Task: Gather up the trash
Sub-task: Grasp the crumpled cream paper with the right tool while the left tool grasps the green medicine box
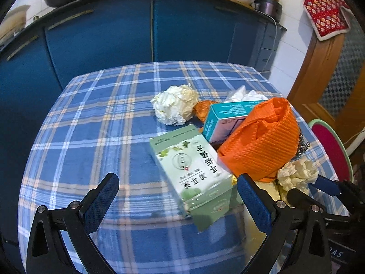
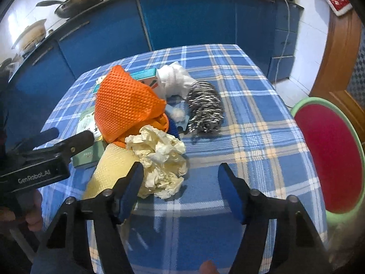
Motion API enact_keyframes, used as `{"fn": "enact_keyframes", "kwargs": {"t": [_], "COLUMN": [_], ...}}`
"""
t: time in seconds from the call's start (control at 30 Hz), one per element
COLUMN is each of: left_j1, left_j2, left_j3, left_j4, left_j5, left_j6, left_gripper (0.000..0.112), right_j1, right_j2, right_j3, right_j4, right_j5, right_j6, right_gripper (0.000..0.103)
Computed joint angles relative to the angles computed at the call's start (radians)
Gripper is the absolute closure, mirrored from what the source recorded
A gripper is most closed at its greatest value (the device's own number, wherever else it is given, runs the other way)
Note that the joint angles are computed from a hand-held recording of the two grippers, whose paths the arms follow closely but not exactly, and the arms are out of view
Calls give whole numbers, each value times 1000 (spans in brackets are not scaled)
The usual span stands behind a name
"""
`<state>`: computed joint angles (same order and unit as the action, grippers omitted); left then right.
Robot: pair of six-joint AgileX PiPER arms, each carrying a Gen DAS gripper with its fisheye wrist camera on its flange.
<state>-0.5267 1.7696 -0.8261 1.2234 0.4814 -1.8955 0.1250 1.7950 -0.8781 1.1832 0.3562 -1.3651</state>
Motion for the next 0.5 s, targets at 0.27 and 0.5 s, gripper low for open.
{"fn": "enact_keyframes", "kwargs": {"t": [0.27,0.5], "left_j1": [-31,-66], "left_j2": [57,93], "left_j3": [-79,-129], "left_j4": [-122,-214], "left_j5": [80,171], "left_j6": [90,131], "left_gripper": [9,9], "right_j1": [-15,-21], "right_j2": [37,50], "right_j3": [-24,-36], "right_j4": [14,6], "right_j5": [46,57], "right_j6": [-48,-80], "right_gripper": [34,34]}}
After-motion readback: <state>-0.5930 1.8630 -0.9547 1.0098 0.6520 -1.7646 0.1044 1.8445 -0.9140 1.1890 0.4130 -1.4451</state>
